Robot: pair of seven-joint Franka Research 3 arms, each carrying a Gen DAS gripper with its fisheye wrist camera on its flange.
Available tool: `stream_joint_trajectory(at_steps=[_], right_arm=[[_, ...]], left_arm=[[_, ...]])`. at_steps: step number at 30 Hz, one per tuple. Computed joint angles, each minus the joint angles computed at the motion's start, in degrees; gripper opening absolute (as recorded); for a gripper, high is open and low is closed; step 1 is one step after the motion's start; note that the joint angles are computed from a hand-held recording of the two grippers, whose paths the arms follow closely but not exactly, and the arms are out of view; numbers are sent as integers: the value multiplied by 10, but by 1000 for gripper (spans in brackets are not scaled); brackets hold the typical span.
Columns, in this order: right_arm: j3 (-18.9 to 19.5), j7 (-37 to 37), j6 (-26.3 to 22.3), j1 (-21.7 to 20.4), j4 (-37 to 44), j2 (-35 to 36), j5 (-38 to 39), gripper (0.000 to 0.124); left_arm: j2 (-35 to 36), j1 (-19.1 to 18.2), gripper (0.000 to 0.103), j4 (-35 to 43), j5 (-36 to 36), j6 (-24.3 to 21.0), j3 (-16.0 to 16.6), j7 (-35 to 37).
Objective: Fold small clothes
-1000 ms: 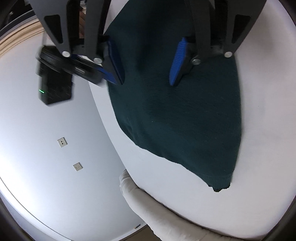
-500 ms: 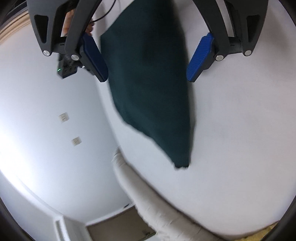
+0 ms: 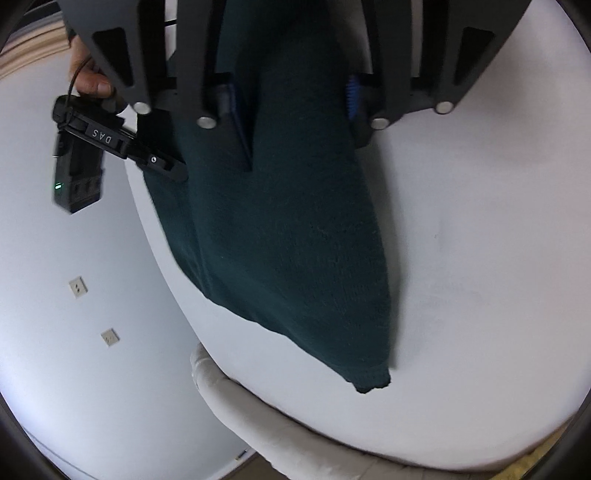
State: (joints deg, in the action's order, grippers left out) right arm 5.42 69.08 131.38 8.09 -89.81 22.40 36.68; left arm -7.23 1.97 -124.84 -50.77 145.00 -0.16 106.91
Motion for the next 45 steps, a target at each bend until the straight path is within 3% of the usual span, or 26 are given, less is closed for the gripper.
stream_joint_trajectory(at_steps=[4,9,16,23,27,30,32,33,35,37,45], right_arm=[[-15,20,98,60,-99,-92,-119,21],[2,4,171,92,-242,-232,-159,20],[14,-12,177,149,-363,-382,-83,20],[43,18,183,210,-432,-449,-60,20],[68,55,204,231,-450,-445,-79,20],[54,65,206,249,-457,-413,-59,20],[45,82,184,245,-460,-382,-49,21],[41,69,188,246,-466,-368,-22,22],[-3,-23,200,280,-485,-364,121,23],[-21,-82,177,282,-488,-362,223,23],[-6,-125,139,240,-520,-399,286,28]], left_arm=[[-69,0,37,-44,117,6,-9,-60],[-204,-8,36,-130,186,-12,19,-95],[-435,18,37,-242,302,-100,61,-140],[-573,45,37,-310,388,-172,115,-177],[-603,58,38,-342,414,-180,136,-181],[-581,67,39,-367,420,-174,149,-184],[-576,78,47,-393,418,-163,162,-178],[-583,80,51,-405,411,-153,171,-170],[-590,89,54,-413,405,-148,172,-163],[-586,95,60,-413,410,-146,161,-158],[-589,109,64,-426,390,-135,171,-146]])
